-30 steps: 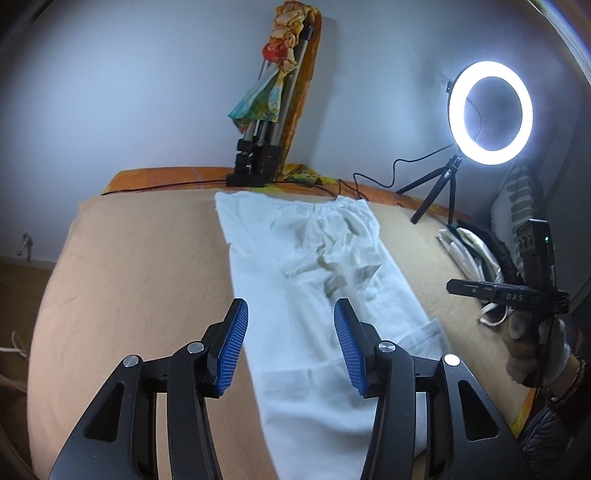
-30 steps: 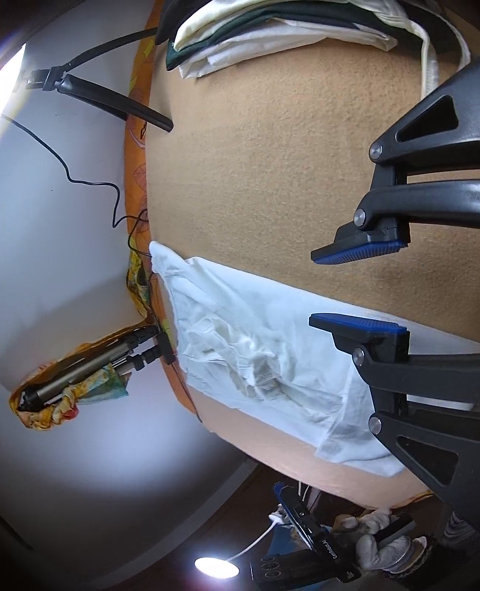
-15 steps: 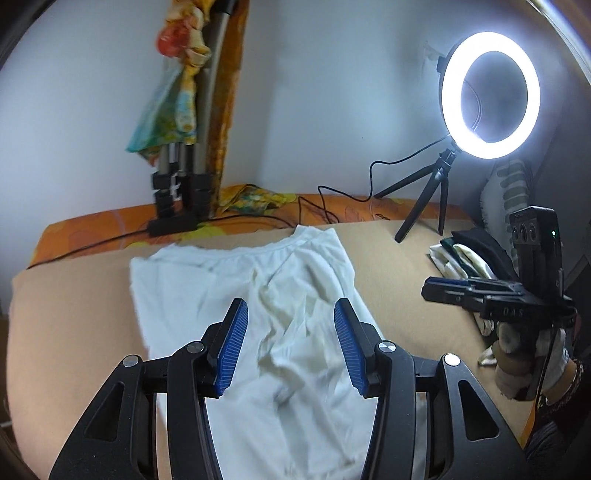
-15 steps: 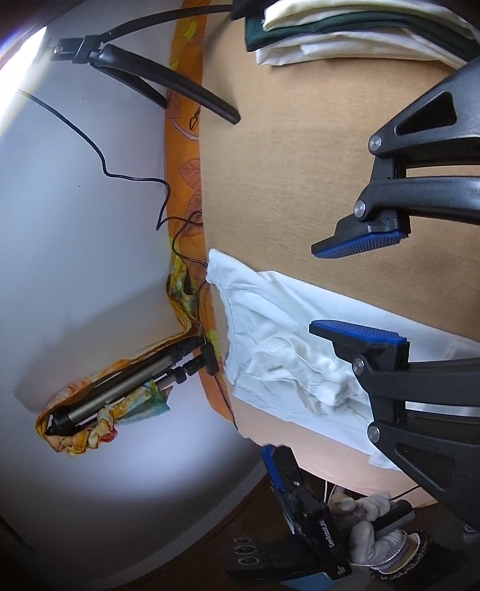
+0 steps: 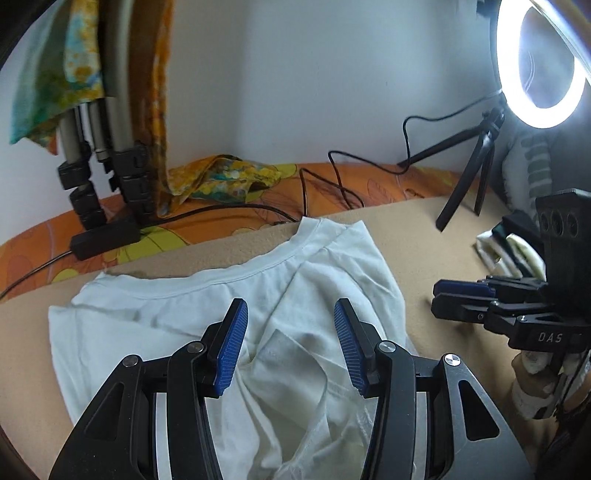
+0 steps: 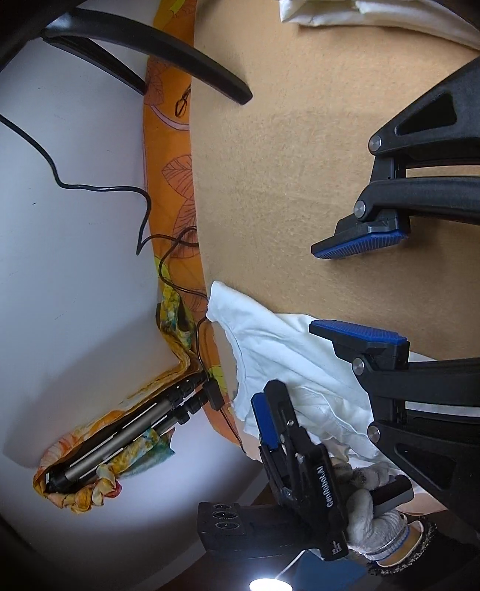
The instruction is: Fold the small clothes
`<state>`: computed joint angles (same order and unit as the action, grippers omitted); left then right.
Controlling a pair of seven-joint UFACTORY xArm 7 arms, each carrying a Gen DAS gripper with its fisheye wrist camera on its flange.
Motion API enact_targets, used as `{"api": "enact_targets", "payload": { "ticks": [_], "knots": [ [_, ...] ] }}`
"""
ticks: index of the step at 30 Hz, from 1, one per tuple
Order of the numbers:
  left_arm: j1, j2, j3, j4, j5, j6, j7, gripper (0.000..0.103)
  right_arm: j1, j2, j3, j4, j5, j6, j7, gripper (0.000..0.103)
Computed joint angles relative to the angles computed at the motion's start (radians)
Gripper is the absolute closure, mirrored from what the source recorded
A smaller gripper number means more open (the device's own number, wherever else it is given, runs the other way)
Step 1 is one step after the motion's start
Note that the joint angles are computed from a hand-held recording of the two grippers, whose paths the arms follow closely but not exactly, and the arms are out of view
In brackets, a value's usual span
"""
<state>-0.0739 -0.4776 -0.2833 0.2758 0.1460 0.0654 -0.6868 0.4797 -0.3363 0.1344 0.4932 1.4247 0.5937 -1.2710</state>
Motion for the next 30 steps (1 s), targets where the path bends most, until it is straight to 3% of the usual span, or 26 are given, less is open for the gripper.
{"api": "enact_targets", "payload": {
  "ticks": [4, 7, 9, 11, 12, 15, 17, 21, 22, 25, 26, 28, 30],
  "knots": [
    [0.042, 0.038, -0.051, 0.03, 0.044, 0.016, -0.003, 0.061, -0.001, 0.047, 0.005, 0.032, 0.017, 0.002, -0.019, 0.066],
    [0.097, 0.047, -0.115, 0.045, 0.103, 0.024, -0.029, 0.075, -0.004, 0.062, 0.013, 0.05, 0.021, -0.002, -0.022, 0.066],
    [0.132, 0.047, -0.141, 0.053, 0.143, 0.031, -0.046, 0.097, -0.005, 0.069, 0.016, 0.06, 0.024, -0.004, -0.022, 0.066],
    [0.109, 0.04, -0.097, 0.035, 0.13, 0.005, -0.061, 0.1, -0.007, 0.077, 0.017, 0.069, 0.029, -0.004, -0.019, 0.066],
    [0.124, 0.022, -0.106, 0.022, 0.131, -0.006, -0.078, 0.101, -0.009, 0.082, 0.016, 0.075, 0.03, 0.001, -0.017, 0.066],
    [0.211, -0.065, -0.184, -0.022, 0.139, -0.028, -0.16, 0.101, -0.02, 0.103, 0.009, 0.098, 0.037, 0.027, -0.007, 0.066],
    [0.169, -0.052, -0.123, -0.029, 0.12, -0.031, -0.138, 0.101, -0.029, 0.13, 0.004, 0.127, 0.056, 0.052, -0.004, 0.066],
    [0.115, -0.029, -0.069, -0.036, 0.088, -0.078, -0.101, 0.1, -0.057, 0.203, 0.0, 0.199, 0.059, 0.133, 0.05, 0.066],
    [0.095, -0.025, -0.049, -0.039, 0.073, -0.088, -0.088, 0.097, -0.064, 0.214, 0.005, 0.212, 0.058, 0.133, 0.064, 0.066],
    [0.002, 0.022, 0.035, -0.017, 0.023, -0.091, -0.03, 0.074, -0.073, 0.222, 0.02, 0.227, 0.074, 0.115, 0.065, 0.066],
    [0.016, 0.03, 0.013, 0.0, 0.019, -0.06, -0.023, 0.063, -0.075, 0.221, 0.023, 0.227, 0.075, 0.113, 0.064, 0.066],
    [0.034, 0.05, -0.021, 0.024, 0.032, -0.027, -0.008, 0.063, -0.076, 0.218, 0.028, 0.226, 0.071, 0.107, 0.063, 0.066],
    [0.106, 0.064, -0.105, 0.046, 0.08, -0.007, -0.029, 0.065, -0.075, 0.217, 0.032, 0.224, 0.067, 0.098, 0.063, 0.066]
  ]
}}
